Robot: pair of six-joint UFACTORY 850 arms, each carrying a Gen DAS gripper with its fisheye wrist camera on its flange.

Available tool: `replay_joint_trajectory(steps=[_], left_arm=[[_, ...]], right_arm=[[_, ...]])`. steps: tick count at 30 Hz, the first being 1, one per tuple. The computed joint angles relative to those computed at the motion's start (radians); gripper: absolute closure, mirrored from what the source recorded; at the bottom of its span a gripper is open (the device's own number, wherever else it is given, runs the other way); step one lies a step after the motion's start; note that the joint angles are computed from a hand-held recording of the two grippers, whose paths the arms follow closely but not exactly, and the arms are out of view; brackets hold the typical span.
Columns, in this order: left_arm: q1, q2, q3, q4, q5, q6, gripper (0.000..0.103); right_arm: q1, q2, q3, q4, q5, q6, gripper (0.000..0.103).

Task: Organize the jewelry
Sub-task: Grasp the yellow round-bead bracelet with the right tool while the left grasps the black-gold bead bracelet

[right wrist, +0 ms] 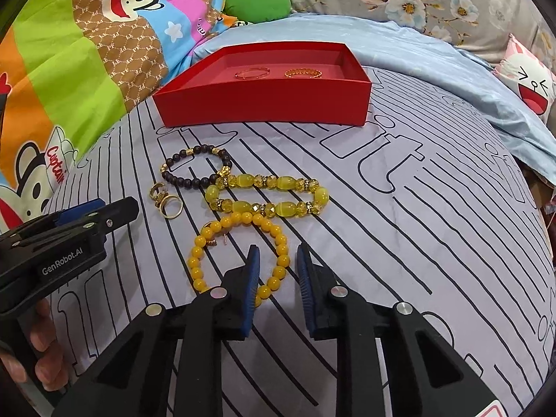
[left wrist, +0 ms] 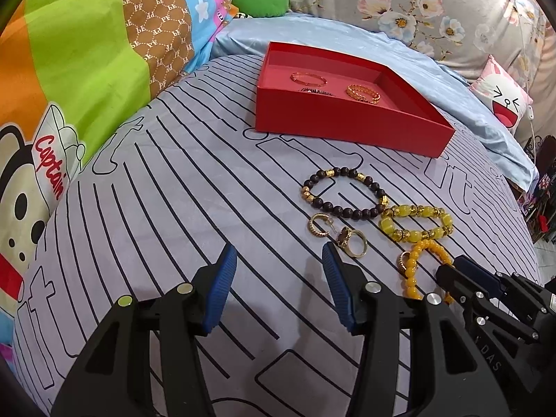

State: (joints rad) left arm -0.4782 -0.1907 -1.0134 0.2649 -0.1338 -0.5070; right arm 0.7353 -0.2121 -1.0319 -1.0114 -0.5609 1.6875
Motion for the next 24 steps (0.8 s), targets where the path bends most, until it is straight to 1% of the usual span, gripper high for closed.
replay_joint_trajectory(steps=[4, 6, 9, 11, 13, 15, 17, 21, 24], left_arm=[[-0.003, -0.004, -0.003, -0.006, -0.002, 0.005, 0.054], [-0.004, -0.004, -0.003, -0.013, -0.003, 0.012, 0.054], [-0.003, -0.005, -0.007, -0.059, -0.003, 0.061, 0.054], [-0.002, -0.007, -0.014, -0.075, -0.003, 0.076, 0.048], [-0.003, -0.014, -0.026, -0.07, 0.001, 0.076, 0.047], [-0.006, -0.025, -0.046, -0.023, 0.0, 0.034, 0.047], [-0.006, -0.04, -0.068, -0.011, 0.0, 0.028, 0.047], [-0.004, -0.099, -0.14, -0.118, -0.015, 0.139, 0.047], [-0.007, -0.135, -0.178, -0.086, -0.032, 0.108, 0.048]], right_arm=[[-0.002, 0.005, 0.006, -0.003, 0.002, 0.015, 0.09], [-0.007, 0.011, 0.013, -0.001, 0.007, 0.026, 0.096], [-0.011, 0.021, 0.025, -0.005, 0.01, 0.044, 0.096], [-0.013, 0.026, 0.03, -0.002, 0.004, 0.05, 0.096], [-0.016, 0.033, 0.037, 0.001, 0.003, 0.056, 0.096], [-0.02, 0.04, 0.045, 0.001, 0.007, 0.062, 0.096], [-0.024, 0.046, 0.051, 0.001, 0.017, 0.068, 0.096], [-0.023, 0.045, 0.05, 0.002, 0.014, 0.067, 0.096], [-0.025, 0.045, 0.051, -0.002, 0.018, 0.068, 0.096]])
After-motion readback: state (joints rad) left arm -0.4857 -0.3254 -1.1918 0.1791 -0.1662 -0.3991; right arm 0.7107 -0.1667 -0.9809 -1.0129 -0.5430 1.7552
